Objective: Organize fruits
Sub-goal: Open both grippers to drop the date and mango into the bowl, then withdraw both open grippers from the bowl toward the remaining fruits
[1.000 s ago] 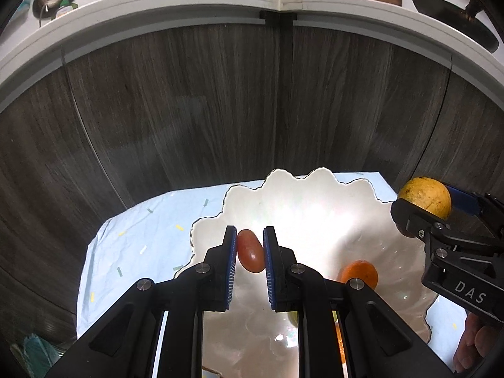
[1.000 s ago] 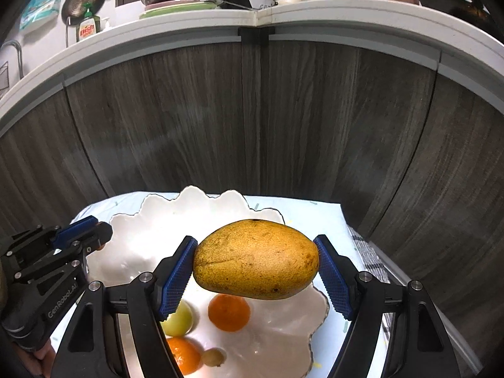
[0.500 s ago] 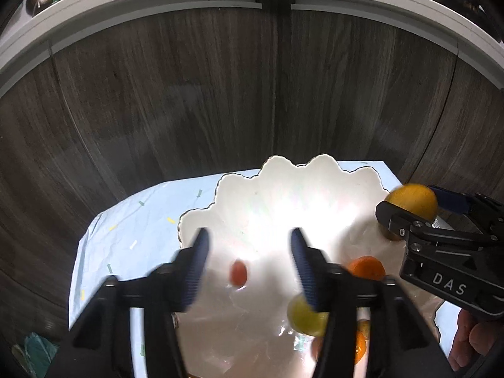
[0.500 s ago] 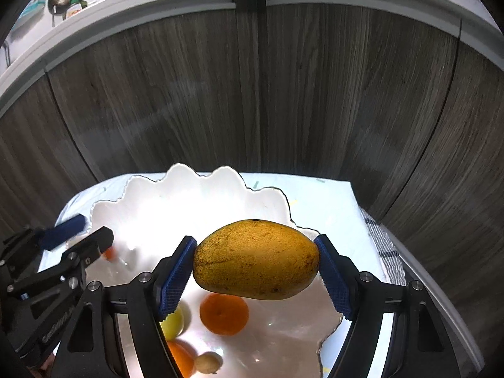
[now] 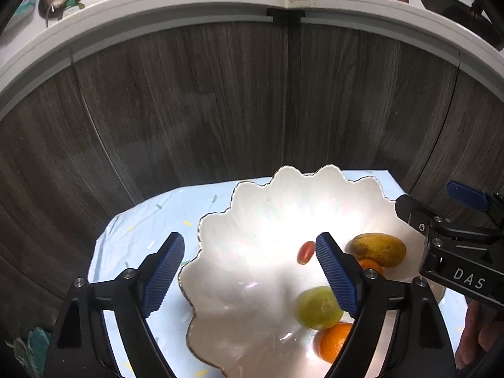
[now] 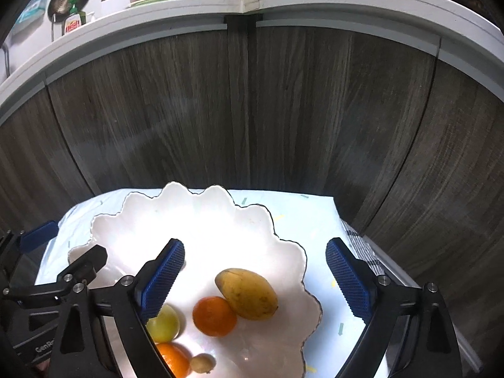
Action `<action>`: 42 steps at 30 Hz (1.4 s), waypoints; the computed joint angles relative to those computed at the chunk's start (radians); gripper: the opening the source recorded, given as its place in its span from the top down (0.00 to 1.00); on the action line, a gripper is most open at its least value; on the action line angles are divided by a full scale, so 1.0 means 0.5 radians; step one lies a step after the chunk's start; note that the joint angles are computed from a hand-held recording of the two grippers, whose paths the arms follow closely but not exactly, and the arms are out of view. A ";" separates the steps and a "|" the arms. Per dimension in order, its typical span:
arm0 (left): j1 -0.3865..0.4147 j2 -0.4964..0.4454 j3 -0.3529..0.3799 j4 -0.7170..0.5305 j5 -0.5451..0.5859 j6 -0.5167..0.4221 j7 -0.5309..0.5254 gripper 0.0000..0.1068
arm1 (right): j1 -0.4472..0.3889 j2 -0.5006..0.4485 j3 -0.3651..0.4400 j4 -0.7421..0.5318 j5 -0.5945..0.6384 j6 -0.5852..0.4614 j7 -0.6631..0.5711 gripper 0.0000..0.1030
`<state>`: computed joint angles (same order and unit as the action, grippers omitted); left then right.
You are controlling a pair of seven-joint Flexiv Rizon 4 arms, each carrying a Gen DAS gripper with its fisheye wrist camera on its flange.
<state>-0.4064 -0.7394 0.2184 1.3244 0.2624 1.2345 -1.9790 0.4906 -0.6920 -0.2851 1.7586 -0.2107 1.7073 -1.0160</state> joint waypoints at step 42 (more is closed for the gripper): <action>-0.112 0.621 -0.039 0.514 0.549 -0.007 -0.363 0.17 | 0.763 0.518 -0.584 0.710 0.705 0.342 -0.482 0.11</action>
